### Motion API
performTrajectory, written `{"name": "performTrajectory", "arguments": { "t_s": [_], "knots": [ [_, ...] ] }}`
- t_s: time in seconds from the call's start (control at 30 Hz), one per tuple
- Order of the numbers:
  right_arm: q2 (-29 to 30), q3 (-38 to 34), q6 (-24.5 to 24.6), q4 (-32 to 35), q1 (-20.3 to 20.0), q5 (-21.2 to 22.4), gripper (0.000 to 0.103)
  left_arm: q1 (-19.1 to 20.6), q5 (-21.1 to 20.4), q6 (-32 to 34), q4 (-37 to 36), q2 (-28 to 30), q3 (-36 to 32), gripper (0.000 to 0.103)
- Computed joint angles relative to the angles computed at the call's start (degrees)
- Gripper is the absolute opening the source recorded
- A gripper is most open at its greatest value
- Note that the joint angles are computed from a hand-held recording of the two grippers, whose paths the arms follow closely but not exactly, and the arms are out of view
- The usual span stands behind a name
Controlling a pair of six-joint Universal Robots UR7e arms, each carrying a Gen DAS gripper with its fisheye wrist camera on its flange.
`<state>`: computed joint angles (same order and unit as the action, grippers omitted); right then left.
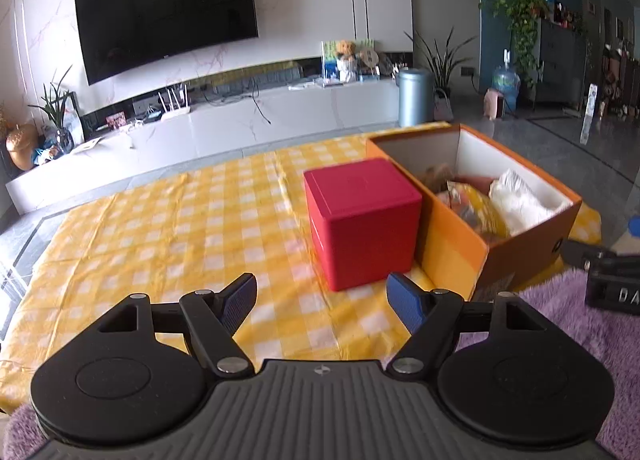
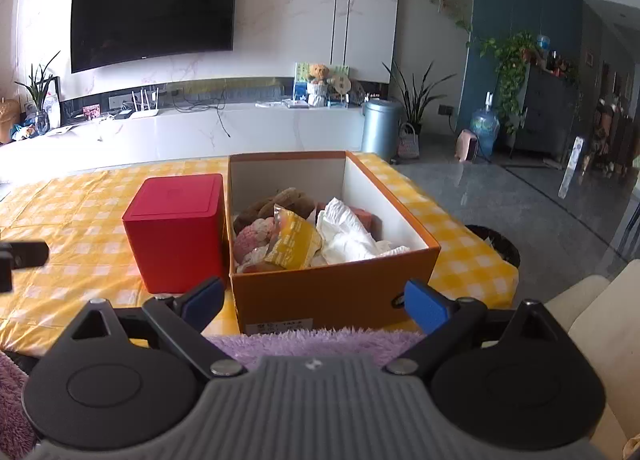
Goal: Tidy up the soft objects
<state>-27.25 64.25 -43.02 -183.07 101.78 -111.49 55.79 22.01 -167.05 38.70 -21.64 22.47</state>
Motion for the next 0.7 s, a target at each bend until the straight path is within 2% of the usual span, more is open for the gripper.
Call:
{"name": "performTrajectory", "arguments": {
  "t_s": [0.03,0.23,0.43,0.7],
  "knots": [
    [-0.11,0.52,-0.50,-0.77,-0.03,0.29,0.095,0.03,0.04,-0.70,1.22,0.66,-1.11,0.087],
    [0.00,0.55,-0.18,-0.58,-0.27,0.00,0.095,-0.02,-0.06,-1.18,-0.54,-1.06,2.96,0.087],
    [0.22,0.29,-0.34,-0.54,-0.28,0.04,0.095,0.07,-0.31,-2.48,2.50,0.97,-0.86,0.087],
    [0.01,0.62,-0.04,-0.57,-0.51,0.49,0.095,0.00,-0.63,-2.83,3.51,1.44,-1.81,0.087]
  ]
}}
